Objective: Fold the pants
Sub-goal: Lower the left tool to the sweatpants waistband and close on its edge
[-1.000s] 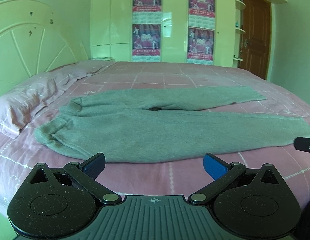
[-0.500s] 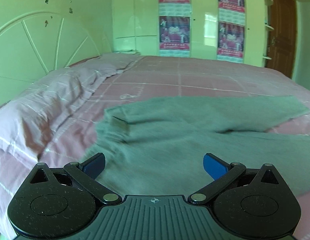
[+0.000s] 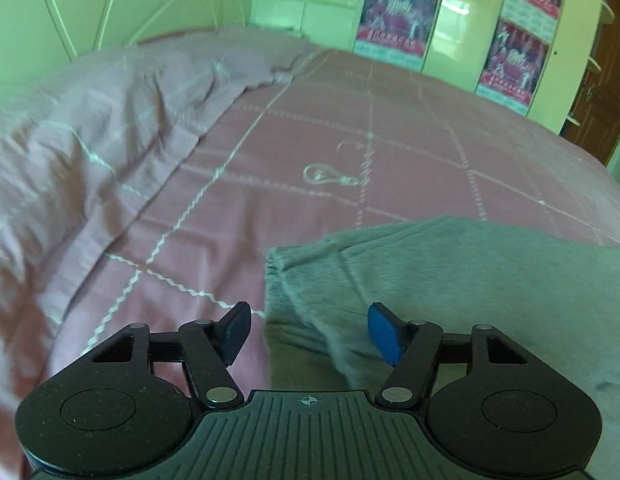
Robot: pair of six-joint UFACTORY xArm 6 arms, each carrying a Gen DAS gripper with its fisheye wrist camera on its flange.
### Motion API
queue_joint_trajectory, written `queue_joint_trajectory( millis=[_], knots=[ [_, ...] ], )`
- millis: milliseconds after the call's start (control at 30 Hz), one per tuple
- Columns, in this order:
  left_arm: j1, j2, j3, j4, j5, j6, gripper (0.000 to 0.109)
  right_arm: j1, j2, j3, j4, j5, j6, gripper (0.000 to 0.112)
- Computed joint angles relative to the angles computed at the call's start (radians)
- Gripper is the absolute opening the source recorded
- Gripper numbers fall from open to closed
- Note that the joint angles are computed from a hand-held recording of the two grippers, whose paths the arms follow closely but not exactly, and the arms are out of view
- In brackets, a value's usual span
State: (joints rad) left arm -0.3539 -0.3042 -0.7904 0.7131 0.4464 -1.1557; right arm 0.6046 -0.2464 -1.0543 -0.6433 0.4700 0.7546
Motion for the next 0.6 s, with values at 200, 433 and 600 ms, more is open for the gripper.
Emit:
queue_joint_trajectory(
  millis=[200, 433, 600],
  knots=[
    [0.077, 0.191, -0.071, -0.181, -0.194, 0.264, 0.075, -0.055, 0.194, -0.138, 0.210, -0.091, -0.311, 0.062],
    [0.055, 0.235, -0.108, -0.354, -0.223, 0.476, 0.038, -0.084, 0.482, -0.456, 0.552, 0.028, -0.822, 0.047],
    [0.067, 0.248, -0.116, -0.447, -0.228, 0.590, 0.053, -0.097, 0.632, -0.661, 0.560, 0.162, -0.924, 0.037]
  ],
)
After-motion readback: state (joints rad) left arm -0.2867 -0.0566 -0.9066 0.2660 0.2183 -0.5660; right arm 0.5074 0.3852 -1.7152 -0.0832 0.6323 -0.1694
